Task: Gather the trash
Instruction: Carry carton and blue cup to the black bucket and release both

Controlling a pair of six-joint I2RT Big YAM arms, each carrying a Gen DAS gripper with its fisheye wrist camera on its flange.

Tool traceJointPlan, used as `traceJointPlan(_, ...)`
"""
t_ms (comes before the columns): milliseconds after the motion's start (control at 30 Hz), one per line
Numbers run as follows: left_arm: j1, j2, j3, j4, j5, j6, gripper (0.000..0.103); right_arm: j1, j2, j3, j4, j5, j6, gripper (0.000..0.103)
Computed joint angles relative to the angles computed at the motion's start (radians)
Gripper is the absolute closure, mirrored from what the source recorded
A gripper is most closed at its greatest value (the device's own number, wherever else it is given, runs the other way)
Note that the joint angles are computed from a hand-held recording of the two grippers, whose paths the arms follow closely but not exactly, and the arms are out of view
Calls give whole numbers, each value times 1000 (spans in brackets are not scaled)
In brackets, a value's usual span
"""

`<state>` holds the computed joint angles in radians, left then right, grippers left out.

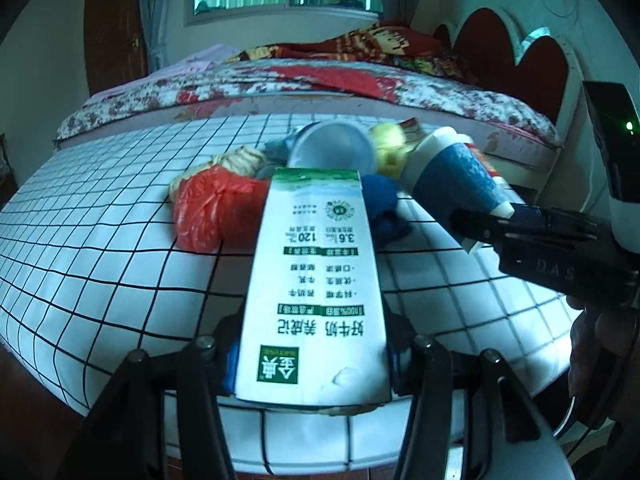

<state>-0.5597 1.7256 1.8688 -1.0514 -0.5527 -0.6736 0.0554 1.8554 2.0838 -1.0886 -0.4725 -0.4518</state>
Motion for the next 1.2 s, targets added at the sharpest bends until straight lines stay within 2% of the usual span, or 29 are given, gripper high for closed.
traceJointPlan(233,-48,-21,8,-10,-42,14,49,-53,-116,-112,71,-30,7,46)
traceJointPlan(333,-70,-29,13,0,-45,29,49,-116,-168,-158,102,-67,41,46)
traceJointPlan(500,-128,-12,50,27,-51,87,49,-236,-239,-243,133,-76,58,46)
traceJointPlan(633,-177,37,112,47,-11,137,49,-348,-276,-295,124,-75,59,46)
traceJointPlan(800,-235,125,233,49,60,206,49,-445,-301,-337,100,-64,20,46)
traceJointPlan(967,-279,235,377,15,146,265,49,-519,-293,-352,59,-76,-33,46)
traceJointPlan(1100,-298,308,462,-19,206,275,49,-573,-256,-347,19,-90,-80,46)
traceJointPlan(1200,-303,382,552,-71,261,268,49,-604,-214,-332,-23,-94,-127,46)
